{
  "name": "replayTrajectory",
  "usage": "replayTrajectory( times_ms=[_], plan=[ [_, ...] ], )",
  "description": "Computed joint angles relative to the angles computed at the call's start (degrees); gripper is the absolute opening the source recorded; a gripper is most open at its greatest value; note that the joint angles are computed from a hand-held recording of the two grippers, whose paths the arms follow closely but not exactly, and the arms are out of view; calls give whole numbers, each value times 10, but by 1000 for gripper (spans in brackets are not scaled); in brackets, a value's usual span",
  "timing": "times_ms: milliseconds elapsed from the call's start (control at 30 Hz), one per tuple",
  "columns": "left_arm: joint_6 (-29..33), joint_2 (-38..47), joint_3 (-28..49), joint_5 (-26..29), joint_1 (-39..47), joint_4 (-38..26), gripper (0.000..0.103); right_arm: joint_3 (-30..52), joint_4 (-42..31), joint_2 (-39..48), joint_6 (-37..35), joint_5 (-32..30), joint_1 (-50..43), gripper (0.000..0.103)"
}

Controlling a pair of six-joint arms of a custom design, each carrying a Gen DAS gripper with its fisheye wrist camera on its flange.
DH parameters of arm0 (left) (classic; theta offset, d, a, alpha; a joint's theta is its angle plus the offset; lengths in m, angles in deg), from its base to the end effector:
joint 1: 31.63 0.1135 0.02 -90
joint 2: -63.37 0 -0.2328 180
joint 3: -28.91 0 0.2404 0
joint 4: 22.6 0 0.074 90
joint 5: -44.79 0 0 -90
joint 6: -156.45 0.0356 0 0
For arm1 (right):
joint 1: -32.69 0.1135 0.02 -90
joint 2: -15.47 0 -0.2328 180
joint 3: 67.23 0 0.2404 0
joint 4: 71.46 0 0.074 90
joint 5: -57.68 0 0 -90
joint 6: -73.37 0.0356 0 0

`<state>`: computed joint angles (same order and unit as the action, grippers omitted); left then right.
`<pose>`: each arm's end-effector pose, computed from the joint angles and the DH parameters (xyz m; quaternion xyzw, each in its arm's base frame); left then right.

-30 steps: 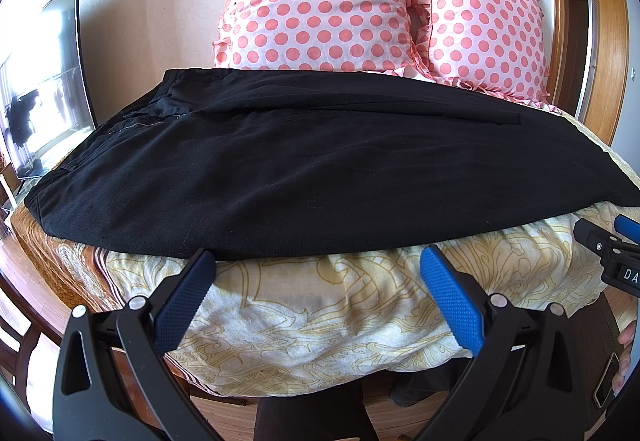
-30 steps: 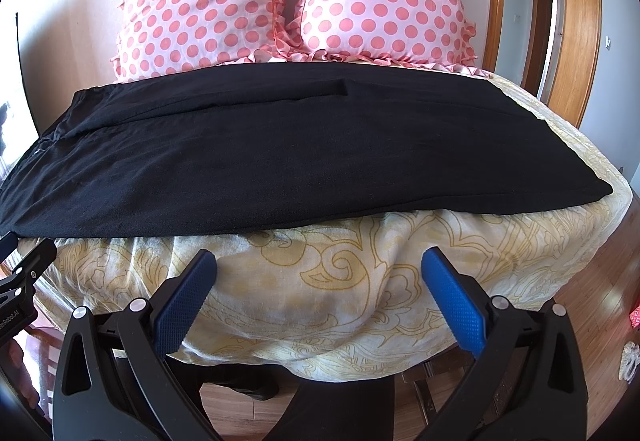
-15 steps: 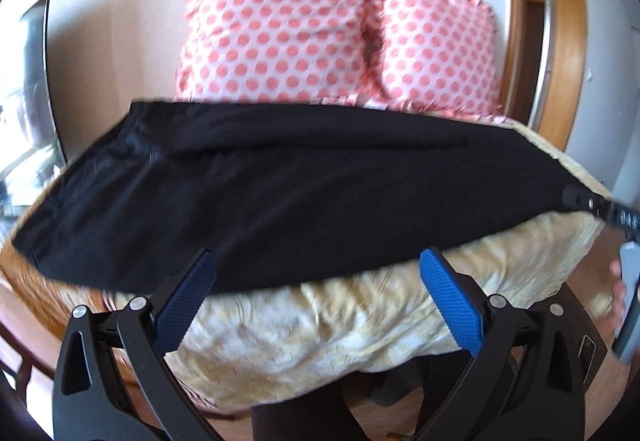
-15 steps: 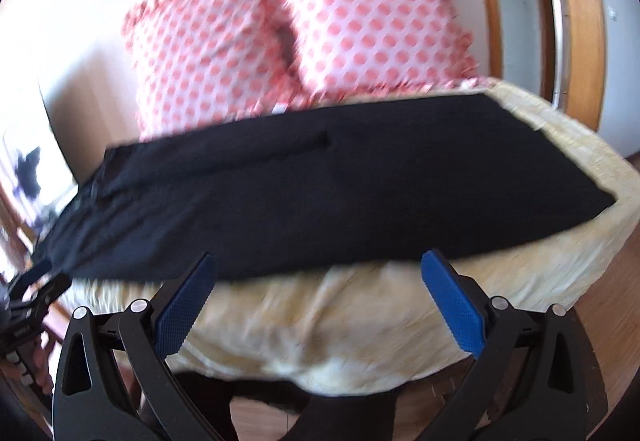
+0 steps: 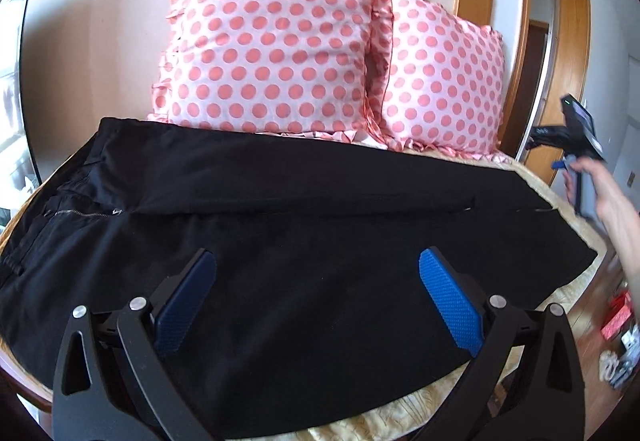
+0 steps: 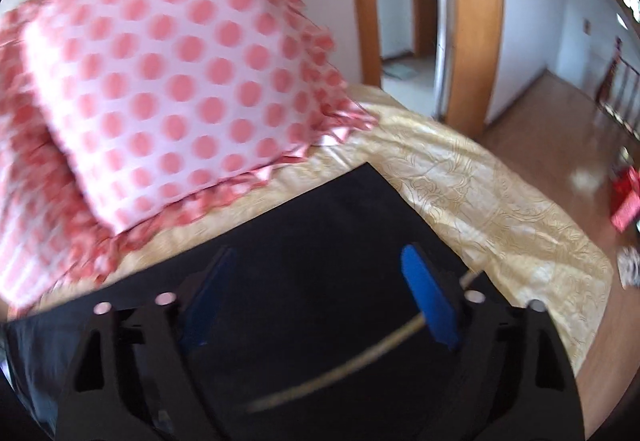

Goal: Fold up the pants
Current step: 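Grasp the trouser leg hem with the right gripper and lift it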

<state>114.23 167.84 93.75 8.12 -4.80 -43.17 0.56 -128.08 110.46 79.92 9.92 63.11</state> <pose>0.2901 0.1147 0.1029 0.2705 0.8282 -0.2057 0.4456 0.2405 0.1135 0.1358 0.5245 0.7700 -0.1156 0.3444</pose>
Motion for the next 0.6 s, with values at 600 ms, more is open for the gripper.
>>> replayTrajectory(
  times_ms=[600],
  plan=[
    [-41,87,43,-48,-57,101,101,233,10,304,-76,-116,-262,51]
  ],
)
